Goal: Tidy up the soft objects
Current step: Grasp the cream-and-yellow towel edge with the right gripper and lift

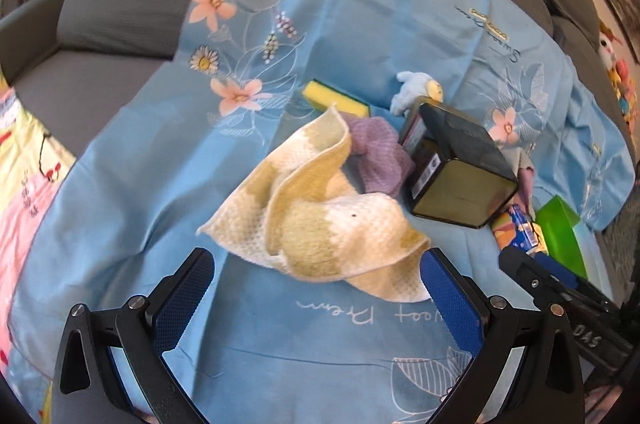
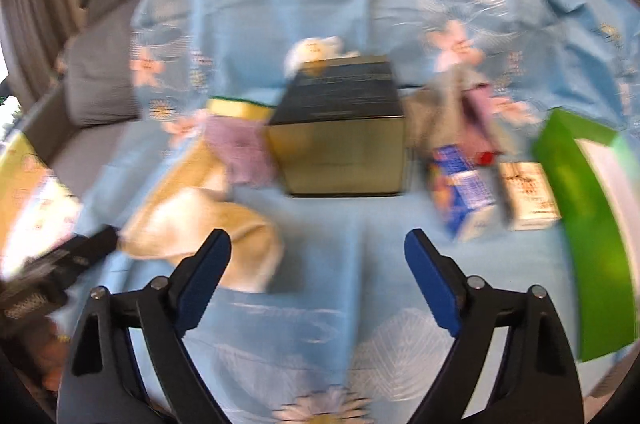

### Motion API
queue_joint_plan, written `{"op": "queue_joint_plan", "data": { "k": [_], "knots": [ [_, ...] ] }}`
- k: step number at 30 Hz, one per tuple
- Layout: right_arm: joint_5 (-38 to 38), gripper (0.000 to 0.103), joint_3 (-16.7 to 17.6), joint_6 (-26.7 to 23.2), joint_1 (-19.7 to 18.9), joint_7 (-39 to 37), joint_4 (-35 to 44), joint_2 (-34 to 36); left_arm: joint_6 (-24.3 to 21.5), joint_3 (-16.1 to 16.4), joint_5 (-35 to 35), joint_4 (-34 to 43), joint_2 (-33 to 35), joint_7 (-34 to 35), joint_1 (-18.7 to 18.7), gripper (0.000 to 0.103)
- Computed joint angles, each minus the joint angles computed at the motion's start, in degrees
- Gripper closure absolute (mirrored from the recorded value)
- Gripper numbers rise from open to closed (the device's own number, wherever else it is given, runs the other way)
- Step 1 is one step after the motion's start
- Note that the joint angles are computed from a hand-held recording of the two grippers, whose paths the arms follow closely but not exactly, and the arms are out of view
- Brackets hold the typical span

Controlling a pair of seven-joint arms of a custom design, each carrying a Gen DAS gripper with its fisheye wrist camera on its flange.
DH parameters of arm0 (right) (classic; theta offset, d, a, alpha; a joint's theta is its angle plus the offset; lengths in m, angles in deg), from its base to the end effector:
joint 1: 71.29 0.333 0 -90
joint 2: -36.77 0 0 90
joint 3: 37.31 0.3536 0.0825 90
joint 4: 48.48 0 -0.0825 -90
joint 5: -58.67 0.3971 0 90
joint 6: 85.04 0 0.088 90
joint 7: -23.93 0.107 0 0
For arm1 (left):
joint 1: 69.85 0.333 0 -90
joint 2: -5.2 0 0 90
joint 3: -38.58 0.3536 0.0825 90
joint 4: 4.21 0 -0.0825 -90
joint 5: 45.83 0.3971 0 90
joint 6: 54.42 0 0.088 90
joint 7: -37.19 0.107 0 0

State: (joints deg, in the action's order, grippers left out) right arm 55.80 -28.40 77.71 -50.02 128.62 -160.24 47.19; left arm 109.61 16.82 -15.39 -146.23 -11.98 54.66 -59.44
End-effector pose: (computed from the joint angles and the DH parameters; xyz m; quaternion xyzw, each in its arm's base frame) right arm 0.5734 0.3291 0.5015 -0.7545 0.5565 -0.1359 0.3202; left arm 0.4660 -0.1321 0.4887 -0.8200 0.4430 -0.2893 0.2184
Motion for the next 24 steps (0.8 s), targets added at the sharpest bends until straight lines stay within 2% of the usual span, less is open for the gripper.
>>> {"op": "queue_joint_plan", "data": {
  "k": [1,2,3,4,9,12,13,14,16,17,19,21,24],
  "knots": [
    [5.6,0.016,2.5,-1.1,-1.7,-4.2,0.8,0.6,0.5,0.7,-0.9,-0.5,-0.2,0.6,-0.5,0.002],
    [13.3,0.017,5.4,-4.2,-3.7,-9.3,2.9,1.9,0.7,1.2,-1.7,-0.9,-0.3,1.2,-0.9,0.009],
    [17.0,0.02,6.3,-5.8,-4.4,-11.5,4.0,2.7,1.0,1.7,-2.9,-1.3,-0.5,2.0,-1.4,0.014],
    [20.2,0.022,6.8,-9.4,-4.7,-12.6,6.5,4.5,1.2,2.1,-3.9,-1.7,-0.7,2.6,-1.7,0.014],
    [20.4,0.033,5.1,-13.6,-2.0,-11.1,11.6,9.9,2.7,1.6,-7.6,-3.2,-1.5,4.5,-0.9,0.014],
    [25.6,0.039,6.9,-16.6,-3.8,-12.9,14.3,12.5,2.7,1.2,-9.2,-3.2,-1.4,5.9,-0.7,0.014],
    [27.1,0.044,7.3,-16.9,-4.0,-13.3,15.0,13.4,2.8,1.0,-9.5,-3.3,-1.4,6.1,-0.4,0.014],
    [28.3,0.05,7.5,-17.3,-4.4,-13.8,15.3,13.6,2.7,0.9,-9.8,-3.3,-1.4,6.3,-0.4,0.014],
    [28.0,0.098,6.9,-17.1,-3.5,-13.4,15.9,14.3,2.7,1.0,-10.8,-3.3,-1.3,7.1,-0.6,0.014],
    [27.9,0.1,6.7,-16.8,-3.3,-13.1,15.8,14.3,3.0,1.1,-11.4,-3.4,-1.3,7.6,-0.8,0.014],
    [31.4,0.1,8.4,-13.1,-4.7,-16.4,13.4,12.9,3.1,1.1,-12.2,-3.4,-1.2,8.3,-1.0,0.014],
    [36.8,0.1,10.6,-10.6,-7.0,-21.4,10.8,10.5,2.8,0.6,-12.4,-3.0,-1.0,8.6,-0.7,0.014],
    [45.6,0.1,11.8,-9.4,-9.4,-28.0,8.0,6.8,2.0,0.1,-11.9,-2.3,-0.5,9.1,-0.7,0.014]
  ]
}}
